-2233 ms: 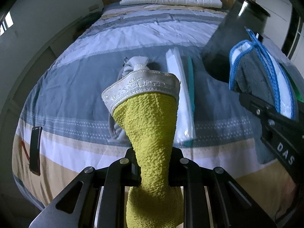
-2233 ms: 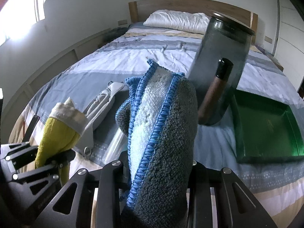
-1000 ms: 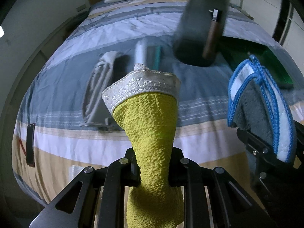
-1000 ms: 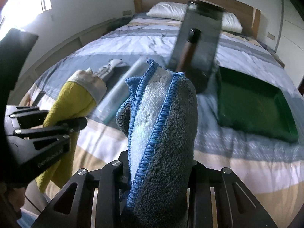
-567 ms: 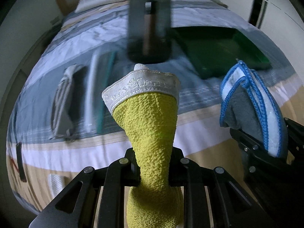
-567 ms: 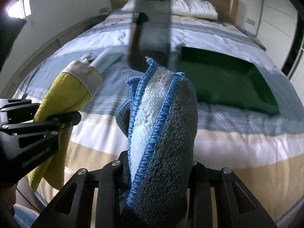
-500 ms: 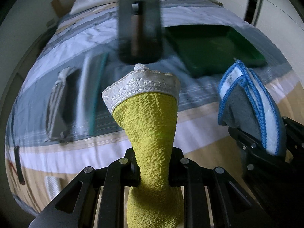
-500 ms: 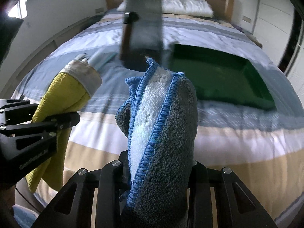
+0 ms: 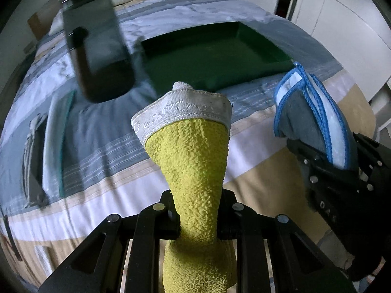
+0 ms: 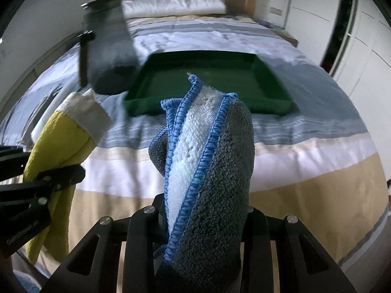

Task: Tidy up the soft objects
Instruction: 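Carry both held cloths over to the green tray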

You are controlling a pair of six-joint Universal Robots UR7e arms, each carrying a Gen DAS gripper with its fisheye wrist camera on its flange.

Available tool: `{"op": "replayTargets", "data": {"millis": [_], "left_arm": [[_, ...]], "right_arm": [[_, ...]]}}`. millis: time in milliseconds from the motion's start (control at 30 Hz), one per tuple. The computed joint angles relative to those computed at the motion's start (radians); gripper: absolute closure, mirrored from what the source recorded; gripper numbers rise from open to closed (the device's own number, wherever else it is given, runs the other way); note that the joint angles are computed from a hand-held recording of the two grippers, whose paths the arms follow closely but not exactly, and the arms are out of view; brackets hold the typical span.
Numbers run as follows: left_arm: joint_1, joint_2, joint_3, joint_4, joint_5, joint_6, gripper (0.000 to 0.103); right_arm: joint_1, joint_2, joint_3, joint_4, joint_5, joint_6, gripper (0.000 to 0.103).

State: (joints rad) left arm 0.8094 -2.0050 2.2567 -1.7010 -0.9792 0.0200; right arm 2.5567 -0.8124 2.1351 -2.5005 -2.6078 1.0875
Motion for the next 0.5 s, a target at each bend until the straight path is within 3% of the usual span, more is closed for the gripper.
{"op": "replayTargets", "data": {"millis": [200, 367, 500], "left_arm": [[-0.021, 0.048, 0.001, -0.048, -0.036, -0.006, 0.086], [-0.039, 0.088, 0.0, -0.111, -0.049, 0.001, 0.086], [-0.052, 0.118, 0.002, -0.169, -0.045, -0.003, 0.086]], "right_arm": [[-0.009, -0.057, 0.02, 0.087, -0.044, 0.074, 0.073], [-0.02, -0.08, 0.011, 0.133, -0.087, 0.092, 0.073], [-0.034, -0.082, 0.014, 0.094, -0.117, 0.06, 0.073]]}}
